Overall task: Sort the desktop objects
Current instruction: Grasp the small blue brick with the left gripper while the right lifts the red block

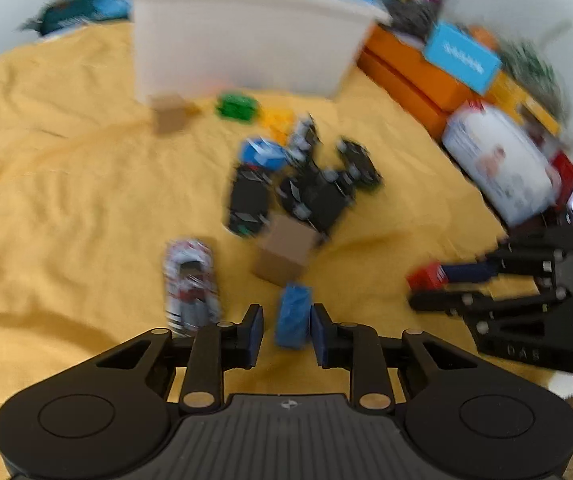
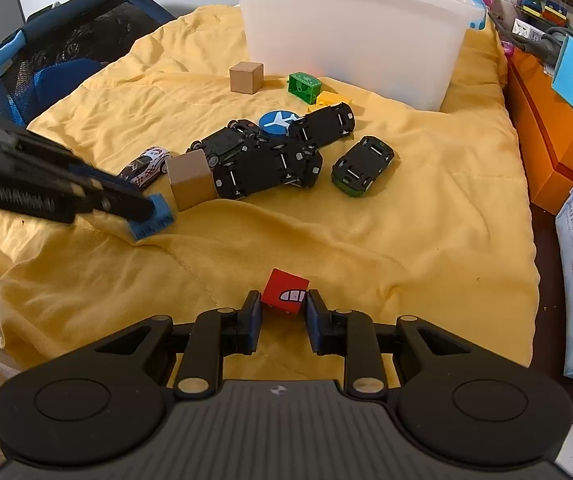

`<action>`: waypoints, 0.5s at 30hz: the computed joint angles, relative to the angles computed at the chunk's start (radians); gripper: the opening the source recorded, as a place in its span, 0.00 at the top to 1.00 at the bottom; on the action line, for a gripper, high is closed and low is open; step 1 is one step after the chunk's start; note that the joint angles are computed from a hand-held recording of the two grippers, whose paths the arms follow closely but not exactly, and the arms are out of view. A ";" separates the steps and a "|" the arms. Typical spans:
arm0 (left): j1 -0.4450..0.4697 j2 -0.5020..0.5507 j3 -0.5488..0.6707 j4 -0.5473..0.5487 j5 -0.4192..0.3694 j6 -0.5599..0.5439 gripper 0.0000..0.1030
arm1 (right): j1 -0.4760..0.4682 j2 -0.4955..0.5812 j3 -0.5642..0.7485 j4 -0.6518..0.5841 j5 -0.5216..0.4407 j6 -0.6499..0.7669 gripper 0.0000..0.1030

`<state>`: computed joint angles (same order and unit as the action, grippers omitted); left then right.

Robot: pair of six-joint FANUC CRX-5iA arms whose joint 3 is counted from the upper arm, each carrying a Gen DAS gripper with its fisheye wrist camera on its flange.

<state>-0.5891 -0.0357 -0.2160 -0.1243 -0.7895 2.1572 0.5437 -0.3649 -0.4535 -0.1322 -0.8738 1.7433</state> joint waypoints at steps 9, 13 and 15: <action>-0.052 0.020 0.049 -0.090 -0.037 -0.006 0.83 | 0.009 -0.011 -0.023 0.010 0.030 -0.008 0.71; -0.056 0.005 0.056 -0.086 -0.044 -0.019 0.83 | 0.028 -0.023 -0.034 0.035 0.039 -0.015 0.76; -0.063 -0.010 0.065 -0.111 -0.046 0.005 0.83 | 0.039 -0.034 -0.041 0.050 0.051 -0.020 0.76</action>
